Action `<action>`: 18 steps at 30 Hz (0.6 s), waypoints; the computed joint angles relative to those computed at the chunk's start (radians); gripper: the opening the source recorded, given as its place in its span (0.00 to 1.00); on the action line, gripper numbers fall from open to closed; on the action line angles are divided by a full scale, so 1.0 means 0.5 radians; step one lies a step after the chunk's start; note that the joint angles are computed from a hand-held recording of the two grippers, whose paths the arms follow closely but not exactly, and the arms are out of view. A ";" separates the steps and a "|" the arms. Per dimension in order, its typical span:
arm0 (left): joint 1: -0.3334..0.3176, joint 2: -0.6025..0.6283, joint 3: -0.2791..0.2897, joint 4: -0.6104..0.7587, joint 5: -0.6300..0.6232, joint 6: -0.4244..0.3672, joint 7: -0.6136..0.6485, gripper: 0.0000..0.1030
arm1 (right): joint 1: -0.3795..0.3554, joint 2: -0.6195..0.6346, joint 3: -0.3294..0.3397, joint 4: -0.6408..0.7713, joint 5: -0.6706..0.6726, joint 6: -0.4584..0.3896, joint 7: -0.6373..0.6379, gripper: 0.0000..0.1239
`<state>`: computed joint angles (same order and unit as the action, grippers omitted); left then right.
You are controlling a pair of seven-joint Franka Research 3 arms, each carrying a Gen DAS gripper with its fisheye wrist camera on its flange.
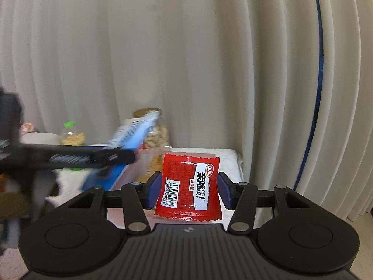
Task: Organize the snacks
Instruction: 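Lower the blue bag and red packet into the pink box and open both grippers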
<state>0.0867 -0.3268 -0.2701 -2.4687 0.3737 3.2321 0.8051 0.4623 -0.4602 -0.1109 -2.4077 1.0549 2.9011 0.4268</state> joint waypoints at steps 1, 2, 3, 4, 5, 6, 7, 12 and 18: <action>0.122 0.119 -0.098 0.129 0.150 -0.157 -0.081 0.88 | -0.018 0.066 0.020 0.040 -0.028 0.015 0.038 0.41; 0.174 0.211 -0.156 0.224 0.160 -0.316 -0.037 0.87 | -0.047 0.136 0.043 0.084 -0.073 0.016 0.095 0.41; 0.157 0.294 -0.146 0.293 0.117 -0.431 0.043 0.87 | -0.091 0.219 0.072 0.142 -0.145 -0.007 0.186 0.41; 0.079 0.344 -0.066 0.305 0.056 -0.435 0.115 0.87 | -0.119 0.284 0.083 0.193 -0.188 -0.036 0.244 0.41; 0.035 0.355 -0.009 0.278 0.059 -0.354 0.138 0.88 | -0.142 0.344 0.092 0.242 -0.220 -0.065 0.290 0.41; 0.043 0.352 -0.005 0.262 0.139 -0.309 0.103 0.87 | -0.165 0.409 0.104 0.298 -0.249 -0.090 0.332 0.41; 0.014 0.350 0.024 0.254 0.160 -0.301 0.113 0.87 | -0.183 0.480 0.118 0.360 -0.269 -0.105 0.358 0.41; -0.032 0.329 0.107 0.196 0.312 -0.212 0.072 0.88 | -0.223 0.768 0.222 0.666 -0.221 -0.135 0.358 0.41; -0.047 0.298 0.137 0.158 0.479 -0.163 0.027 0.87 | -0.300 1.102 0.337 1.103 -0.296 -0.563 0.563 0.41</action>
<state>0.0631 -0.1780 -0.2014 -2.3895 0.6134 3.1505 0.8185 0.3125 0.0906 0.0578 -1.8563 0.9069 2.6194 0.7084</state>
